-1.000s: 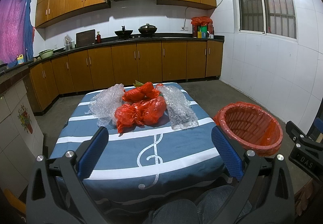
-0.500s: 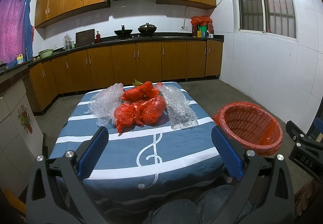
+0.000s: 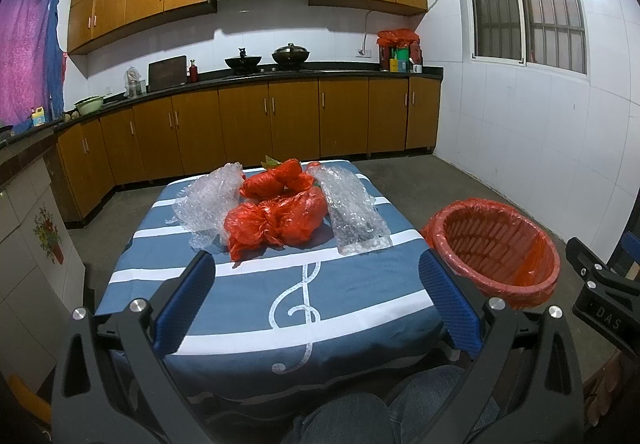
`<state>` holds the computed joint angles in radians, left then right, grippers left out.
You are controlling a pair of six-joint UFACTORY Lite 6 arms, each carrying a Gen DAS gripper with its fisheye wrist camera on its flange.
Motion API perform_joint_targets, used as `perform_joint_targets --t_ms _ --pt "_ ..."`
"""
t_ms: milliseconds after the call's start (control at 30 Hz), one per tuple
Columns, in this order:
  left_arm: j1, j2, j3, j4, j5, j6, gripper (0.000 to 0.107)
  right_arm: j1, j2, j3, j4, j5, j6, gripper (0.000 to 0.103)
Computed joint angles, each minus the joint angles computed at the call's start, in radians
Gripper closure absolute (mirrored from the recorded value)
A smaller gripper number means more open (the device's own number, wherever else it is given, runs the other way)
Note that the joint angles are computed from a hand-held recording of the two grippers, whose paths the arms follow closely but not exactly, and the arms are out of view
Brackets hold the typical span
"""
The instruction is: Collect trash
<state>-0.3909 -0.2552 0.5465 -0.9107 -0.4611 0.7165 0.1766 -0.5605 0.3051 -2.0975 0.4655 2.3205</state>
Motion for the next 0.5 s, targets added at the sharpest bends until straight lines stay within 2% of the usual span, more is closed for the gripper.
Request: perform_joint_targets --t_ms 300,500 --pt "-0.034 0.014 -0.009 -0.022 -0.028 -0.005 0.008 0.004 0.01 0.022 0.031 -0.004 -0.03 0.002" --pt "0.004 0.038 0.001 -0.001 -0.019 -0.025 0.008 -0.015 0.08 0.032 -0.122 -0.012 0.113 0.002"
